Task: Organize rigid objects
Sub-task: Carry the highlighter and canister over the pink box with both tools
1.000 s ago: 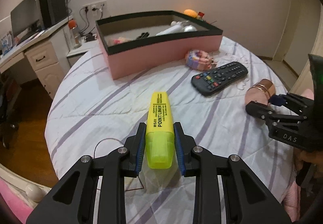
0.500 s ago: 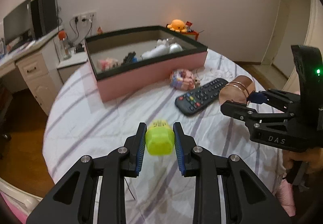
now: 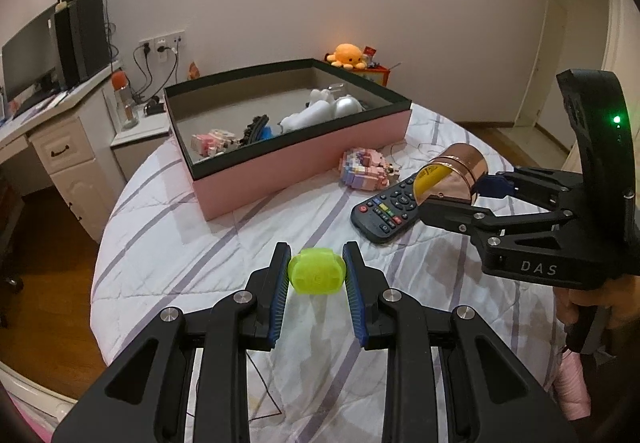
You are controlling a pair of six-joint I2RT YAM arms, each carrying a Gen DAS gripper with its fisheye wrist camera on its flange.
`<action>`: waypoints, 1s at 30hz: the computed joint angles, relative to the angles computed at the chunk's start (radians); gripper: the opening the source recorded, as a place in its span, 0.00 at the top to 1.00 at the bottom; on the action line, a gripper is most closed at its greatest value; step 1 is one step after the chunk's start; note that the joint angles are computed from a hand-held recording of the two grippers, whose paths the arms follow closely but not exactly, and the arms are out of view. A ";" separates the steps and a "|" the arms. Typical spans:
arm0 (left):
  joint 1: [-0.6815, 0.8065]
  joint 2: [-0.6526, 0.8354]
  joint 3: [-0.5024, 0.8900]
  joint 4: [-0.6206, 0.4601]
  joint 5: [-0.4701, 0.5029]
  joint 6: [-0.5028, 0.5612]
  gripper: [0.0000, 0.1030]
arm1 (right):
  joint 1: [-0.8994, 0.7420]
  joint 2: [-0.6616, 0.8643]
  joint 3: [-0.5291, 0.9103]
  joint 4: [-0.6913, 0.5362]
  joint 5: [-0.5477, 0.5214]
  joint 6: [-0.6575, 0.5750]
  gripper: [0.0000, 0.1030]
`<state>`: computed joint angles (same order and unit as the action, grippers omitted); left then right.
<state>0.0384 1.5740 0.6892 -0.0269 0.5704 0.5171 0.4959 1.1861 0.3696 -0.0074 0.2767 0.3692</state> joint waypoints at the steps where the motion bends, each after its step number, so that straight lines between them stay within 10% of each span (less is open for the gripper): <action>1: -0.001 -0.005 0.000 0.001 -0.004 -0.002 0.74 | 0.003 -0.004 0.002 -0.001 0.001 -0.001 0.47; 30: -0.070 0.007 0.242 -0.057 -0.028 -0.039 0.74 | -0.019 0.098 0.263 -0.078 -0.021 -0.154 0.47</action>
